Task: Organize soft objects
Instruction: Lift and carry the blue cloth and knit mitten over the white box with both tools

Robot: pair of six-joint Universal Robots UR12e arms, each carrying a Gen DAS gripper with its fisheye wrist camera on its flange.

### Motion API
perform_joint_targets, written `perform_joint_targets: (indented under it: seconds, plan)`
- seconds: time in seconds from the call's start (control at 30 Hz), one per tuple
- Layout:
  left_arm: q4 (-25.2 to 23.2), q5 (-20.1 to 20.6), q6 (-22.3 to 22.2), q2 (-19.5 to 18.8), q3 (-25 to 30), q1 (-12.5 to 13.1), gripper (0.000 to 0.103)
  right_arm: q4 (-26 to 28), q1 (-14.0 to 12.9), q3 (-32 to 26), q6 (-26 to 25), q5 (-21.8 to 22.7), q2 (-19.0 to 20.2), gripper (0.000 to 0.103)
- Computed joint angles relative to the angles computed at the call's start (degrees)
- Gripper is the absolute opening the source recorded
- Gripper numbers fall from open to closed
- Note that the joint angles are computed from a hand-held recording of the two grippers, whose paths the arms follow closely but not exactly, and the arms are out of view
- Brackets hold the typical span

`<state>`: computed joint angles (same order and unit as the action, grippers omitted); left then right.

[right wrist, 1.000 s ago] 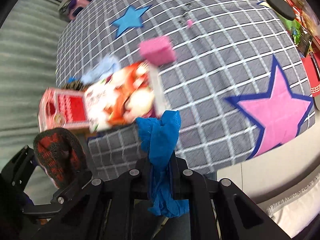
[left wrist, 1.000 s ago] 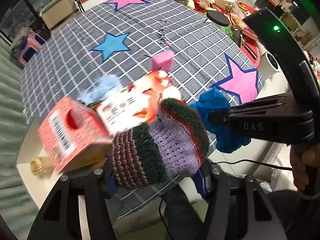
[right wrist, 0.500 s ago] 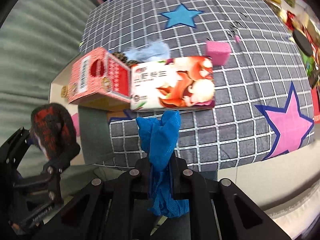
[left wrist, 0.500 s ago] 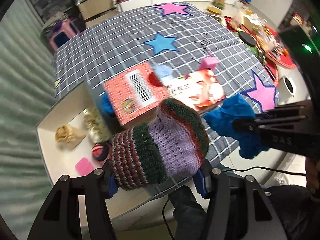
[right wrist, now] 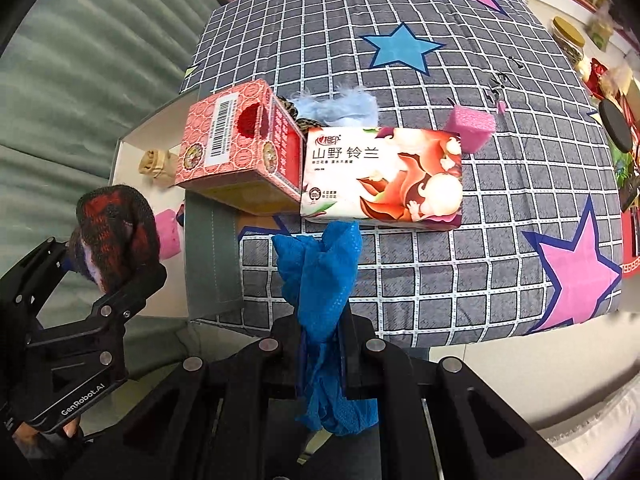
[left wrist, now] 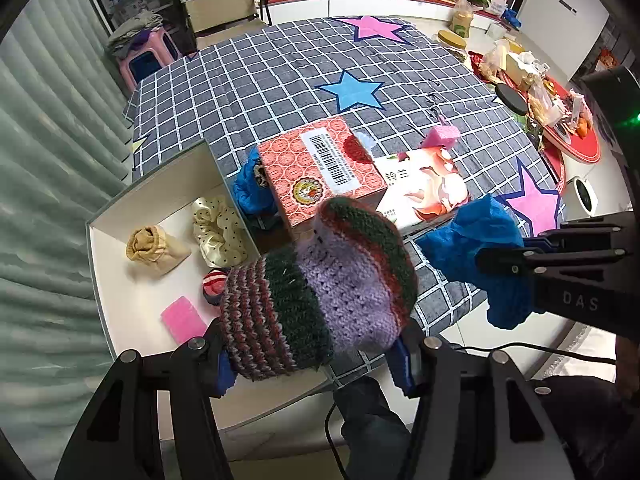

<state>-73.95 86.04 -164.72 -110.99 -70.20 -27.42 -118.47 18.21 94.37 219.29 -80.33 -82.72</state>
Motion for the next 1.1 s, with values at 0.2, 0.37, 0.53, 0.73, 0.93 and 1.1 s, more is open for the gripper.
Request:
perform_joint_targets:
  seconds: [0.2, 0.37, 0.53, 0.73, 0.93, 1.1]
  plan:
    - [0.6, -0.4, -0.9, 0.5, -0.8, 0.6, 0.063, 0.7, 0.4, -0.9, -0.4, -0.4, 0.6, 0.013]
    - [1.0, -0.3, -2.0, 0.7, -1.2, 1.0, 0.063, 1.2, 0.8, -1.9, -1.2, -0.7, 1.2, 0.013]
    - [1.6, -0.2, -4.0, 1.1, -1.9, 1.8, 0.063, 1.7, 1.3, -3.2, -2.7, -1.7, 1.9, 0.013]
    - [2.2, 0.6, -8.1, 1.5, -2.6, 2.9, 0.063, 1.3, 1.6, -4.6, -4.5, -1.8, 2.7, 0.013]
    - [2.0, 1.3, -12.5, 2.2, -4.0, 4.7, 0.063, 1.8, 1.7, -7.4, -6.9, -0.2, 4.5, 0.013]
    - [1.6, 2.3, -16.1, 2.8, -5.4, 5.7, 0.063, 3.3, 2.0, -11.3, -10.4, 1.9, 7.3, 0.013]
